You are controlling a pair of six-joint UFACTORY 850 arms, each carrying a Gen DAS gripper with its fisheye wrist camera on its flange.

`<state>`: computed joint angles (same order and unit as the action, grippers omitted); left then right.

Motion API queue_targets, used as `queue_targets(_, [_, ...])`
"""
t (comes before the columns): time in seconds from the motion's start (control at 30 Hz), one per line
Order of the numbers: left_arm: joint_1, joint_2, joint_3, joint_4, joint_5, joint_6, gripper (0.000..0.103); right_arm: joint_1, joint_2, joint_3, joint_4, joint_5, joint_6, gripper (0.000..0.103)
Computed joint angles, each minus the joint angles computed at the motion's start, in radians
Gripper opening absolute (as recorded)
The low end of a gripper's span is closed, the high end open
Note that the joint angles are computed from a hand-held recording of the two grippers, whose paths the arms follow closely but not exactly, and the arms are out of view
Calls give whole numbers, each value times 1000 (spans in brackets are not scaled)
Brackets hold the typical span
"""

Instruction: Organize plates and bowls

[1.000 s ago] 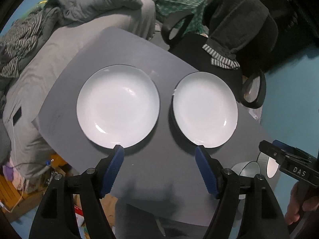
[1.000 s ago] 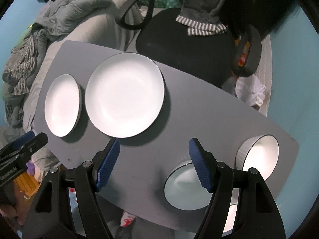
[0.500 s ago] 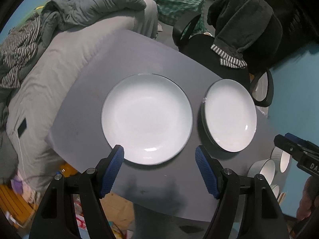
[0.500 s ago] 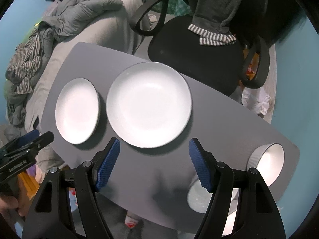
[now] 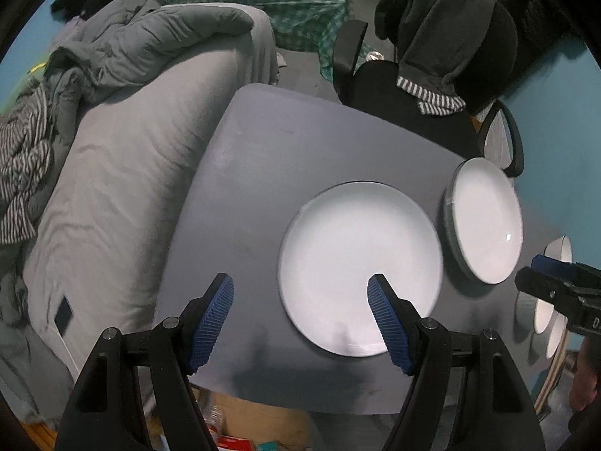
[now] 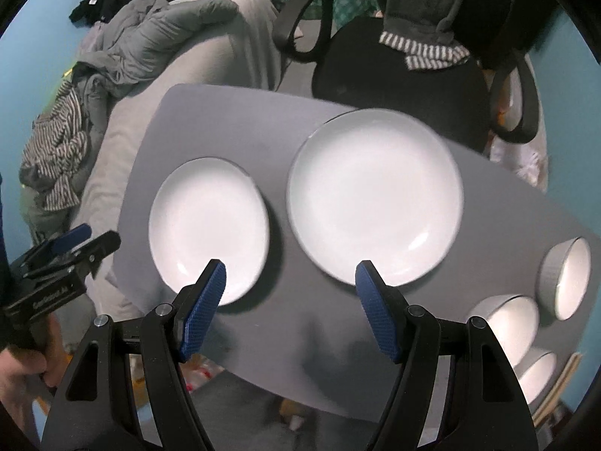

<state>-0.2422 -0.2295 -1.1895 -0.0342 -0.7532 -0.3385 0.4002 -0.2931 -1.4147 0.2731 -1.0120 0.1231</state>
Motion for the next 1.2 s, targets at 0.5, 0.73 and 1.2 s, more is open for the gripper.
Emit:
queue_targets(0.5, [26,-110,-23,-21,46,282,75,40,-29,91,122,60,45,71])
queue_targets(0.73, [35,-139,-30,-45,29,340,75,41,-48,115,187,73,1,71])
queue_targets(1.2, [93,-215,-71,-195,-10,455,75,32,-92,113,211,75,-2,65])
